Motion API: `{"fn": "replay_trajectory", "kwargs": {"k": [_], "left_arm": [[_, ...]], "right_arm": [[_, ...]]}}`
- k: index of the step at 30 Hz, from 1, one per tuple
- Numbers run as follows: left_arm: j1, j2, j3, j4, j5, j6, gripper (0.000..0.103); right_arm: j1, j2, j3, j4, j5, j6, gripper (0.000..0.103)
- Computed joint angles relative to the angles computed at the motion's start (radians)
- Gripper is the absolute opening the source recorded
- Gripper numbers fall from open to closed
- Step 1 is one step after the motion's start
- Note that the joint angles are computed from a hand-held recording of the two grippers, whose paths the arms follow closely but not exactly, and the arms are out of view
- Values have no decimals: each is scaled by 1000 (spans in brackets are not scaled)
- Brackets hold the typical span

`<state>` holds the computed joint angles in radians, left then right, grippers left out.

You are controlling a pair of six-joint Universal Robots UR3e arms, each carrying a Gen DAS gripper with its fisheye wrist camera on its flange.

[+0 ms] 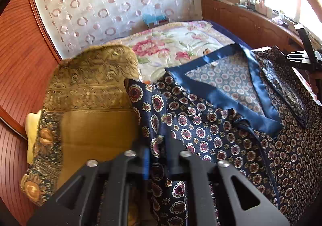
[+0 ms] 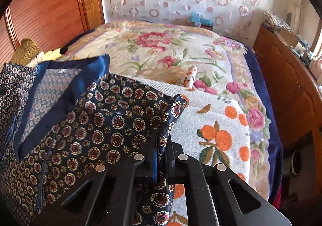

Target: Fold small clothes

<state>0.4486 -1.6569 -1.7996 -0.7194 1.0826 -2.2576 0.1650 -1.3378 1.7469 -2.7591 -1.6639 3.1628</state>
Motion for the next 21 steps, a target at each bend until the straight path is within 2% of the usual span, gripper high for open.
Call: {"fn": "replay_trajectory", "kwargs": {"k": [4, 11, 14, 18, 20, 21], "left_arm": [[57, 72, -18, -64, -83, 37, 6], [177, 195, -30, -187, -234, 91, 5], [250, 284, -41, -310, -318, 171, 5], [349, 403, -40, -535, -413, 317, 5], [437, 480, -34, -739, -468, 457, 5], [501, 526, -18, -905, -495, 575, 5]], "right_arm": [[-1, -75, 75, -68, 0, 0, 4], [68, -205, 159, -107, -81, 3, 3], [106, -289, 213, -117, -110, 9, 3], [169, -406, 287, -106, -163, 20, 3], [211, -475, 342, -107, -195, 32, 3], [243, -514, 367, -100, -219, 42, 3]]}}
